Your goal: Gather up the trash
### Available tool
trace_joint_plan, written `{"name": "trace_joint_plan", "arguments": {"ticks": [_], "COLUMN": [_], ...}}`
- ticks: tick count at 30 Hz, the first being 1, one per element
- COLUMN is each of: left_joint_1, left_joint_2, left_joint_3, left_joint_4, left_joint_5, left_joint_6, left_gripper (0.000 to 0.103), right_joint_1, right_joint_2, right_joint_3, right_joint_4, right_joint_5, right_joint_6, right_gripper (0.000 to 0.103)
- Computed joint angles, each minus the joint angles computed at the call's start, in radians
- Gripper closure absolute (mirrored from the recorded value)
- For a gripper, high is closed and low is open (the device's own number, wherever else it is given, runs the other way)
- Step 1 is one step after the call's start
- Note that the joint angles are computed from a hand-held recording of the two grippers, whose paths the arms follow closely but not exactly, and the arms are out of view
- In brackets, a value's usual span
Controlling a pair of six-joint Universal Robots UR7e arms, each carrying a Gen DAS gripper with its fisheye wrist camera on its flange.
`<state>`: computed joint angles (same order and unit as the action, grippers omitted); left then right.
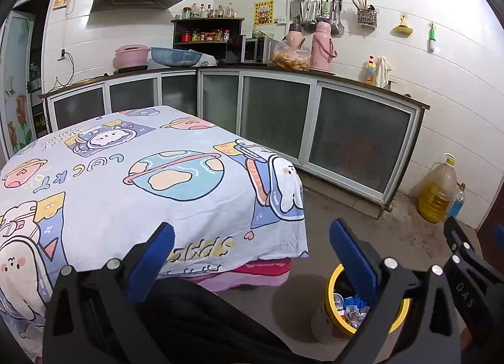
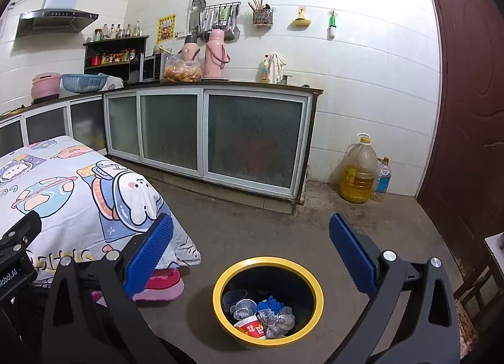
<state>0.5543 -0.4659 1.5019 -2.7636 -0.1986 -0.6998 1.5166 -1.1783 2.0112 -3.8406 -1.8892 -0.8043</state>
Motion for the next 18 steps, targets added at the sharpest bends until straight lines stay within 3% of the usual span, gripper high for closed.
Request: {"name": "trace_joint_plan", "arguments": {"ticks": [18], "left_joint_1": [0.005], "left_joint_2": [0.008], "left_joint_3": [-0.006], "left_joint_4": [-0.03], "left_joint_5": [-0.034], "left_joint_6": [0.039], "left_gripper": [0.008], "right_joint_1": [-0.001], "right_joint_2": [0.005], "right_joint_3": [-0.018], "right_joint_4": [0.028], "right_joint_5": [-0.021], "right_joint_6": [0.007], "right_gripper": [0.008]}}
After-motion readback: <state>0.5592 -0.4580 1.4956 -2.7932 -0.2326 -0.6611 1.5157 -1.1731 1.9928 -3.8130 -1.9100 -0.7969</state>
